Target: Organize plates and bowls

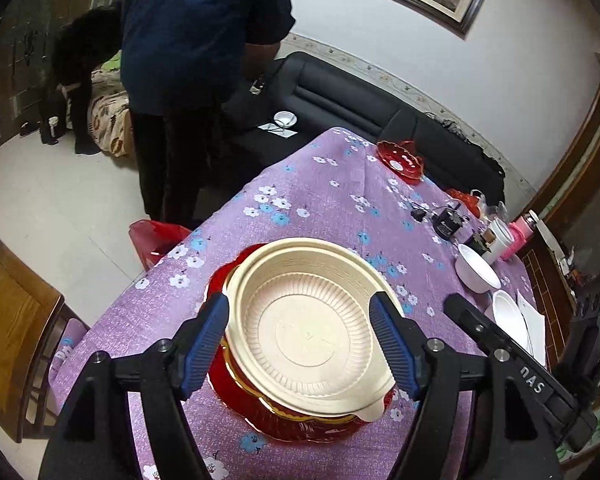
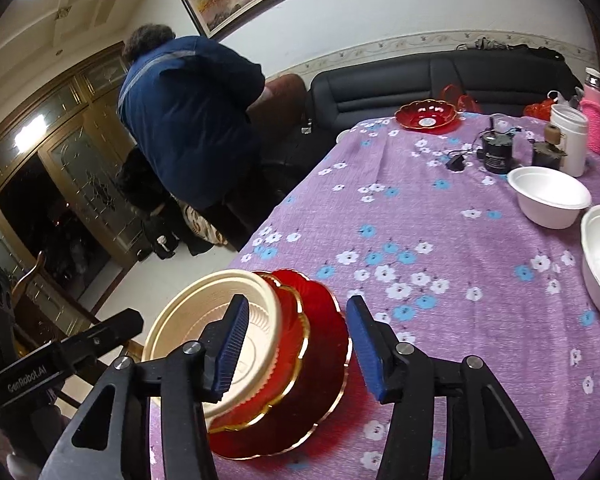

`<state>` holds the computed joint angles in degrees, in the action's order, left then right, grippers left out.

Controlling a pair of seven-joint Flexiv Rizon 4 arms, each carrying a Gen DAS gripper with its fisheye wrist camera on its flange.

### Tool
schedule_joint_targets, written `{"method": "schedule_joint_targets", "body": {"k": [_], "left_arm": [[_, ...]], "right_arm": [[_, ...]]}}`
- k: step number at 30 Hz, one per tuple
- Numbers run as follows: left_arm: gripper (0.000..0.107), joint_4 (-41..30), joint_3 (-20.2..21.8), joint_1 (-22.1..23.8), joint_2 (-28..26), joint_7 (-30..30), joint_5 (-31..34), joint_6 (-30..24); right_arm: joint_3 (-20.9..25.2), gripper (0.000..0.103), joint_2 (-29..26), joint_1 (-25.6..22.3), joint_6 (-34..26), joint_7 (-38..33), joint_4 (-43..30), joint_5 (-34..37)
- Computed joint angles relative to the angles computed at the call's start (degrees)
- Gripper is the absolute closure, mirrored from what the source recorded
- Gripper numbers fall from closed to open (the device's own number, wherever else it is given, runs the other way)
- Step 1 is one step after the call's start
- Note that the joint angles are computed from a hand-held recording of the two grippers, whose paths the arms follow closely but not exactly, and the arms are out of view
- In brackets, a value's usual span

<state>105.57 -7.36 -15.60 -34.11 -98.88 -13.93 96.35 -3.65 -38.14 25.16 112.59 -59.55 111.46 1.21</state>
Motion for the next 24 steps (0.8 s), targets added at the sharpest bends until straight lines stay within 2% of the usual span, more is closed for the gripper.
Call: {"method": "schedule_joint_targets", "body": {"k": [3, 7, 11, 18, 24], "left_arm": [[0.035, -0.67, 5.83, -4.93, 0.08, -1.61, 0.03, -0.28], [0.031, -3.23, 18.86, -16.23, -0.83, -4.93, 1.39, -1.79], [0.028, -6.92, 28.41, -25.06, -2.80, -8.16, 4.93, -3.77], [0.027, -13.32, 32.53, -31.00, -5.60, -11.08, 11.86, -8.02], [0.027, -20.15, 40.21, -38.78, -9.64, -16.47, 18.92, -13.81]], "right_arm": [[1.10, 0.048, 0.06, -1.34, 0.93, 0.19, 0.76, -0.12], [1.76, 0.048, 0.33, -2.52, 2.81, 0.31, 2.21, 0.41], [2.12, 0.048, 0.70, -3.55, 4.49, 0.54, 3.70, 1.34], [1.61, 0.047, 2.48, -4.59, 7.46, 0.22, 7.84, 4.07], [0.11, 0.044, 4.03, -4.23, 10.12, -1.28, 11.71, 8.20]]}}
